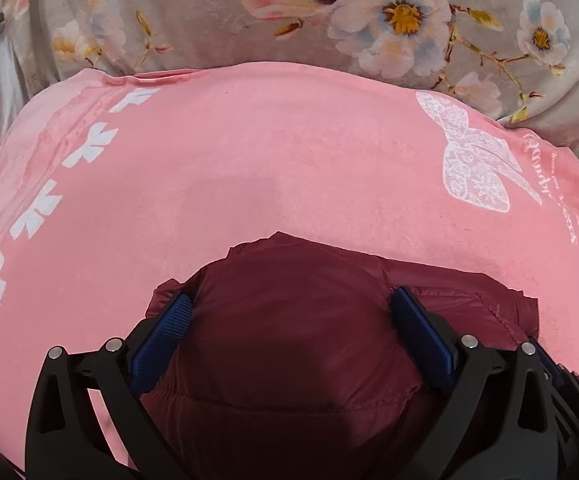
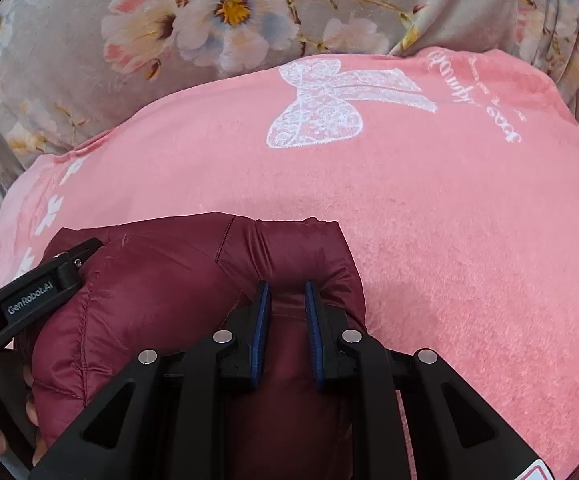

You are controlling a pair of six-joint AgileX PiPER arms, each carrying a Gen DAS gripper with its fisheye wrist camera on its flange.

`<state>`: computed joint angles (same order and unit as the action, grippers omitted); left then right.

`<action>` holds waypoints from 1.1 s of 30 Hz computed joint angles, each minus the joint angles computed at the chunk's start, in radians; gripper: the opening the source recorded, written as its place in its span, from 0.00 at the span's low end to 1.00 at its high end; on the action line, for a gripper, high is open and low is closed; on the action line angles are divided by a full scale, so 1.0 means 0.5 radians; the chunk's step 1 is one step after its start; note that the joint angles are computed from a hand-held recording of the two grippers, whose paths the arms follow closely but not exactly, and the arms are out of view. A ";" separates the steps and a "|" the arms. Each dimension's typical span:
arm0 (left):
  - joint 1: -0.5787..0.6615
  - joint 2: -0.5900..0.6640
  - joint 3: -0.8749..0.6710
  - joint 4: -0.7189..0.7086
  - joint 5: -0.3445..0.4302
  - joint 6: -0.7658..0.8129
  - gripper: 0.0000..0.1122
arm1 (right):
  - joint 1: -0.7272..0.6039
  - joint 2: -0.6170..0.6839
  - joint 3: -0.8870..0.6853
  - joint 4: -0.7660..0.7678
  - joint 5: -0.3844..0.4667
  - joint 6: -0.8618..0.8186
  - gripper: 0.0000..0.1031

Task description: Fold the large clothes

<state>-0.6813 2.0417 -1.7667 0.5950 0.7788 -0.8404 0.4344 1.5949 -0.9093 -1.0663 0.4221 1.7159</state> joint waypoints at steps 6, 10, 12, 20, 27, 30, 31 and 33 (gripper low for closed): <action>-0.043 0.040 0.035 0.196 -0.016 -0.159 0.88 | 0.037 0.038 -0.028 -0.040 0.064 0.005 0.16; -0.060 0.066 0.026 0.264 -0.005 -0.202 0.88 | 0.033 0.045 -0.038 -0.006 0.070 -0.038 0.16; -0.059 0.073 0.024 0.271 -0.010 -0.206 0.88 | 0.037 0.050 -0.044 0.006 0.082 -0.052 0.16; -0.053 0.099 0.004 0.265 -0.010 -0.191 0.88 | 0.066 0.105 -0.110 0.056 0.171 -0.112 0.16; 0.111 -0.262 0.351 -0.375 -0.161 0.287 0.87 | 0.091 -0.249 0.146 0.194 0.072 -0.172 0.23; 0.285 -0.759 0.915 -0.891 -0.348 0.664 0.87 | 0.397 -0.696 0.458 0.089 0.301 0.096 0.64; 0.311 -0.873 1.060 -0.968 -0.386 0.725 0.87 | 0.522 -0.801 0.529 0.092 0.409 0.159 0.64; 0.381 -1.089 1.347 -1.177 -0.458 0.927 0.87 | 0.771 -0.993 0.662 0.236 0.583 0.197 0.64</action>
<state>-0.4909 1.4972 -1.0930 0.0066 0.5498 -0.3768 0.8201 1.0984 -0.5785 -0.9481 0.7135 1.8142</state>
